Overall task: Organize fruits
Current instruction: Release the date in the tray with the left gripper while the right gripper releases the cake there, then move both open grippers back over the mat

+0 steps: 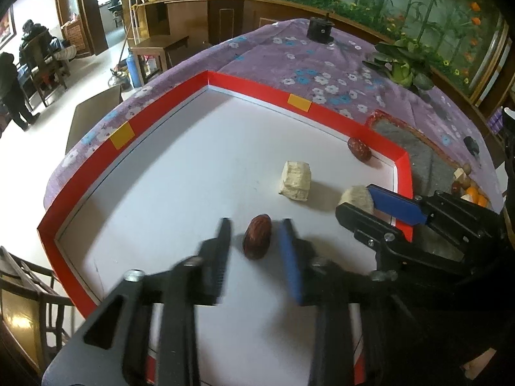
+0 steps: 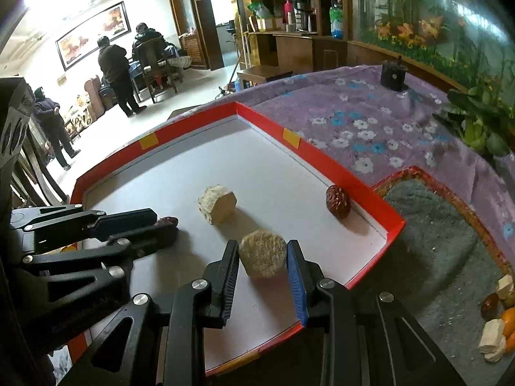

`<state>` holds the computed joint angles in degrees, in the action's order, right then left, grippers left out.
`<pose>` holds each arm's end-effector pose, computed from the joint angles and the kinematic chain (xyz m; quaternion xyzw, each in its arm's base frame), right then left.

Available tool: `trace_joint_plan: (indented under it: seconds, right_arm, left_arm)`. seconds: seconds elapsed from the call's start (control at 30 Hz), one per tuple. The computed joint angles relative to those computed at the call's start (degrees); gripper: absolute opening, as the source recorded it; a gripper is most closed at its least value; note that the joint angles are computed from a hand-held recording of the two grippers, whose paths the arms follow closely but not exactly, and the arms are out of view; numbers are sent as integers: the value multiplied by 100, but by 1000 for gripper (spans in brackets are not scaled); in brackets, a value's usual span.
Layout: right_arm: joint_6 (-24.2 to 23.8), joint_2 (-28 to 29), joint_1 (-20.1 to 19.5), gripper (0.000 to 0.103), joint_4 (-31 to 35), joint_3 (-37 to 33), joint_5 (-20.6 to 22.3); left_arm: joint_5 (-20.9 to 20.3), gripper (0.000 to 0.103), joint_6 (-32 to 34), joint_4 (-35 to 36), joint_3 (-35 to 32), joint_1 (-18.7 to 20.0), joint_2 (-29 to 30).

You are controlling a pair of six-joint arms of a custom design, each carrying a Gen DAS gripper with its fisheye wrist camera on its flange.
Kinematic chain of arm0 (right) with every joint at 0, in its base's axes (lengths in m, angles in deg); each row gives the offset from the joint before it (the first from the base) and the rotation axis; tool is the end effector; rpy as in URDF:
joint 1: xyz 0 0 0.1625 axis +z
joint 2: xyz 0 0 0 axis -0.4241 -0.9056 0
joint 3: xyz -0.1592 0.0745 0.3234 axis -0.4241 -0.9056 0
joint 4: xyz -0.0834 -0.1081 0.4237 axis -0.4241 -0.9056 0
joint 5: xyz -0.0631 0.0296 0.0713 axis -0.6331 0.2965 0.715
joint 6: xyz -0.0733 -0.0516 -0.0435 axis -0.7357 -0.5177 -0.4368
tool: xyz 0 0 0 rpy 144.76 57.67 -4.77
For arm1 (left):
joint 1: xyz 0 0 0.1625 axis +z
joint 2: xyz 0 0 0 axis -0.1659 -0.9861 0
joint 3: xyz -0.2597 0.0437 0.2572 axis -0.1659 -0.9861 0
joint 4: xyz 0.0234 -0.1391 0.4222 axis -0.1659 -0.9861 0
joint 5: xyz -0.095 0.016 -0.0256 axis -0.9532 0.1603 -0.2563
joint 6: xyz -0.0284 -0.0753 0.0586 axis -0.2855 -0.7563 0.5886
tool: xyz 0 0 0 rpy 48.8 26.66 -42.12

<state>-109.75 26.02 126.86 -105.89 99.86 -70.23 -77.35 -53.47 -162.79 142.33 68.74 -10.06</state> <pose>0.2532 -0.7199 0.0618 0.3643 -0.8909 0.1787 0.2041 -0.1636 -0.6837 0.1774 0.0609 0.8971 -0.2791 0.3372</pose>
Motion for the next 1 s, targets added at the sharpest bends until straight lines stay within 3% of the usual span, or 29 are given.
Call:
trace_joint_plan:
  seconds: [0.17, 0.47, 0.7, 1.0]
  right_arm:
    - [163, -174, -42, 39, -196, 187, 209]
    - [226, -962, -129, 50, -1195, 1142, 583]
    - [106, -1496, -219, 51, -1649, 1683, 409]
    - [212, -2350, -634, 52, -1936, 2428, 122]
  left_arm:
    - [65, 55, 69, -265, 91, -39, -55]
    - [130, 55, 394, -663, 167, -289, 25]
    - [-57, 55, 563, -705, 35, -476, 246]
    - [-438, 55, 750, -531, -366, -665, 711]
